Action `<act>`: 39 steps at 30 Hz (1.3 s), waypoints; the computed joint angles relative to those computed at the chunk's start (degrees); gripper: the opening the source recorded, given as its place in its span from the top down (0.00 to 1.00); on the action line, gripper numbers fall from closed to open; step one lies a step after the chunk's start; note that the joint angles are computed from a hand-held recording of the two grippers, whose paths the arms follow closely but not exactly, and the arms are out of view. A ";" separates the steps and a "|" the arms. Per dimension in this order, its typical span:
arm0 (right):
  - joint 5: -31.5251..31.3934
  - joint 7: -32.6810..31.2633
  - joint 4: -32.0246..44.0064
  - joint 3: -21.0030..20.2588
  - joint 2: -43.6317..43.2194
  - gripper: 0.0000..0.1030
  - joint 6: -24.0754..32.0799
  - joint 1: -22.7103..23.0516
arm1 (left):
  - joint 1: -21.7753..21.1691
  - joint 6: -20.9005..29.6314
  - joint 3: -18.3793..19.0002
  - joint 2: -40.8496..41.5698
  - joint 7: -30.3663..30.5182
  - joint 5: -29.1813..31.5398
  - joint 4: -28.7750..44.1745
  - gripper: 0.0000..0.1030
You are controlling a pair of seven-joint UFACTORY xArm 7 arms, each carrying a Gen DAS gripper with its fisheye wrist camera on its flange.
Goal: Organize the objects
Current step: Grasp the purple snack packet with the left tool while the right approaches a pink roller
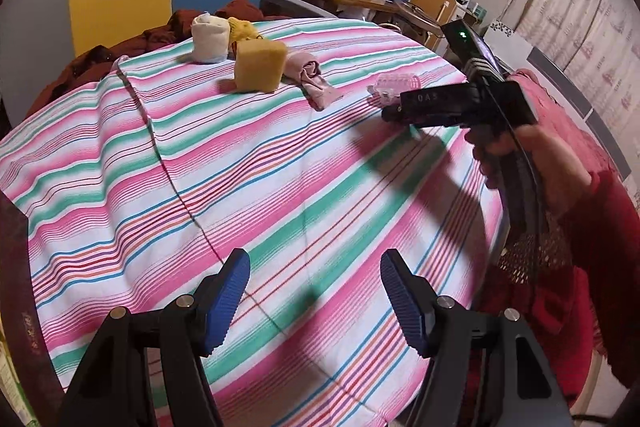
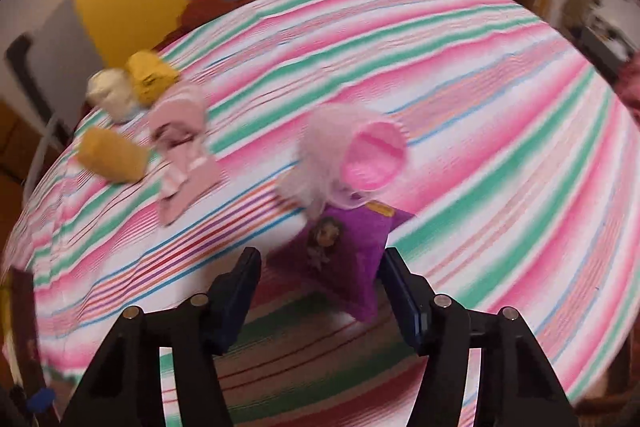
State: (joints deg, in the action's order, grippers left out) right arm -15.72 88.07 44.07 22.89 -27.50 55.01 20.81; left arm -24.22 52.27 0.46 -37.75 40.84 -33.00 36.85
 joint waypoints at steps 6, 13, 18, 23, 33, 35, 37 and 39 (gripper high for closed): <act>-1.86 0.46 0.38 1.68 0.74 0.48 -4.44 0.58 | 0.32 -2.21 -0.97 3.20 -1.46 0.21 1.89 0.33; -4.57 9.87 -0.09 5.23 -4.99 0.51 5.51 -2.19 | -1.97 -6.90 -3.74 10.35 -2.70 -1.61 7.29 0.33; -6.38 12.14 -1.31 4.61 -6.25 0.26 3.64 -2.98 | -5.16 -9.41 -6.44 18.78 -1.27 -3.88 13.67 0.33; -8.45 11.39 -2.55 3.14 -5.72 0.02 -2.90 -3.74 | -5.90 -10.62 -9.75 23.76 -2.20 -2.27 16.86 0.33; -3.00 7.65 -5.68 -1.60 -2.72 0.57 -10.39 -5.36 | -6.88 -13.80 -12.85 29.77 -4.62 0.27 19.97 0.33; -2.10 9.14 -6.51 -0.90 -4.51 0.57 -8.59 -5.68 | -7.42 -15.79 -14.05 31.65 -5.90 1.52 21.27 0.33; -1.83 10.37 -6.11 0.02 -5.13 0.57 -5.66 -6.17 | -7.96 -17.26 -14.82 33.56 -6.59 2.10 22.78 0.33; -1.64 11.06 -6.13 0.26 -5.53 0.57 -4.39 -6.24 | -8.18 -17.84 -15.50 35.70 -8.50 3.84 24.62 0.33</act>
State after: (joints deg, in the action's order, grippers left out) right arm -17.36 99.13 37.94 23.16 -33.03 50.62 14.57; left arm -32.40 34.44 -15.04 -2.04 32.34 -29.16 61.48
